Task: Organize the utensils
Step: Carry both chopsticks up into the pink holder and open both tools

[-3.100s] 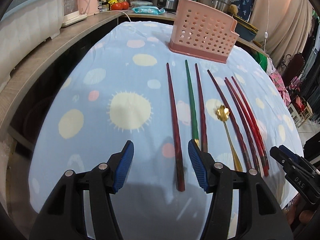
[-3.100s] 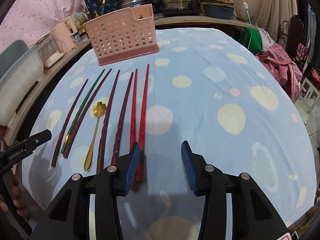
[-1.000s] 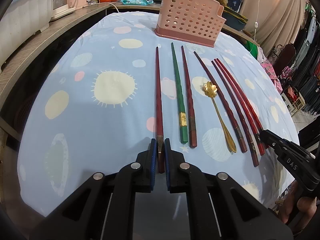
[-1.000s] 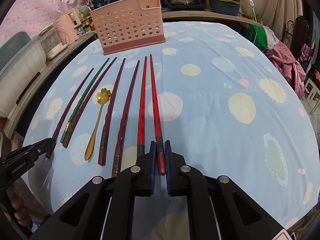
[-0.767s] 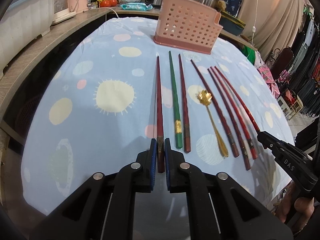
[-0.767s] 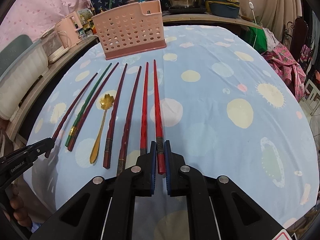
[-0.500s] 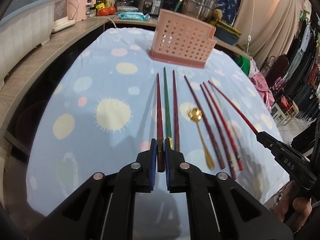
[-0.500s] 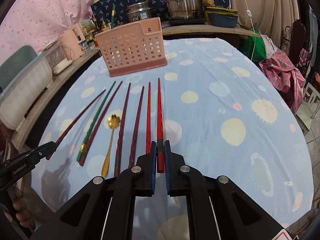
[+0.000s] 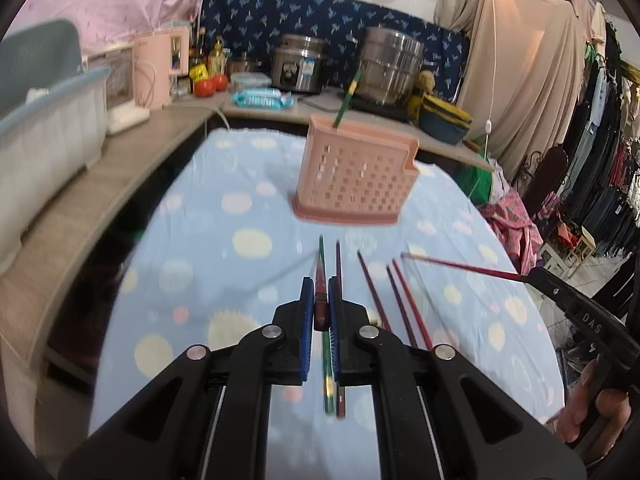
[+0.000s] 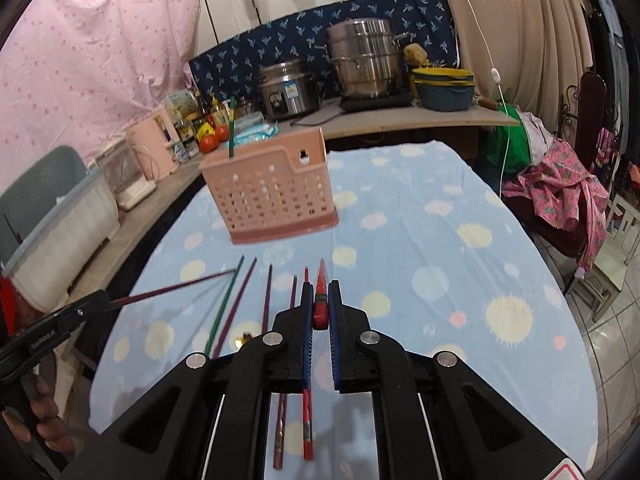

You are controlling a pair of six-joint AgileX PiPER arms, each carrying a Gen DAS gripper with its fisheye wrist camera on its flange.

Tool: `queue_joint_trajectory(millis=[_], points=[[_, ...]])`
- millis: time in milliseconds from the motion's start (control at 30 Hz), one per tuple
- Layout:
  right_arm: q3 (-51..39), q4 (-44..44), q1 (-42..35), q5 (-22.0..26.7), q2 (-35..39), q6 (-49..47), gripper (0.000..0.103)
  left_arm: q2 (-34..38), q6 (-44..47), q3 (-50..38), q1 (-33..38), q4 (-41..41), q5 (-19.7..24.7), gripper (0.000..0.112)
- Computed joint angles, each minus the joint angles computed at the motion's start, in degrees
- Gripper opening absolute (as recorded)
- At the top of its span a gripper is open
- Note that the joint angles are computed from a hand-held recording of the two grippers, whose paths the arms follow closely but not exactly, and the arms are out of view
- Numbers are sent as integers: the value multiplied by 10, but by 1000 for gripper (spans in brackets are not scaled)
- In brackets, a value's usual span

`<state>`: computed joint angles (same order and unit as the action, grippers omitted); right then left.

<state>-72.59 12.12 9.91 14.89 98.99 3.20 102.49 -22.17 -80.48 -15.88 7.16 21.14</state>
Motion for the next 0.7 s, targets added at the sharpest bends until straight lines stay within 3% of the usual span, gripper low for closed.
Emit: queue_joint_trajectory(millis=[200, 500, 700], points=[[-82, 85, -25, 30, 26, -80, 7, 32, -17, -92, 4, 28, 23, 7], [-235, 92, -47, 83, 93, -87, 7, 111, -8, -277, 7, 38, 76, 7], [-349, 74, -51, 118, 142, -71, 7, 186, 17, -445, 6, 25, 134, 7]])
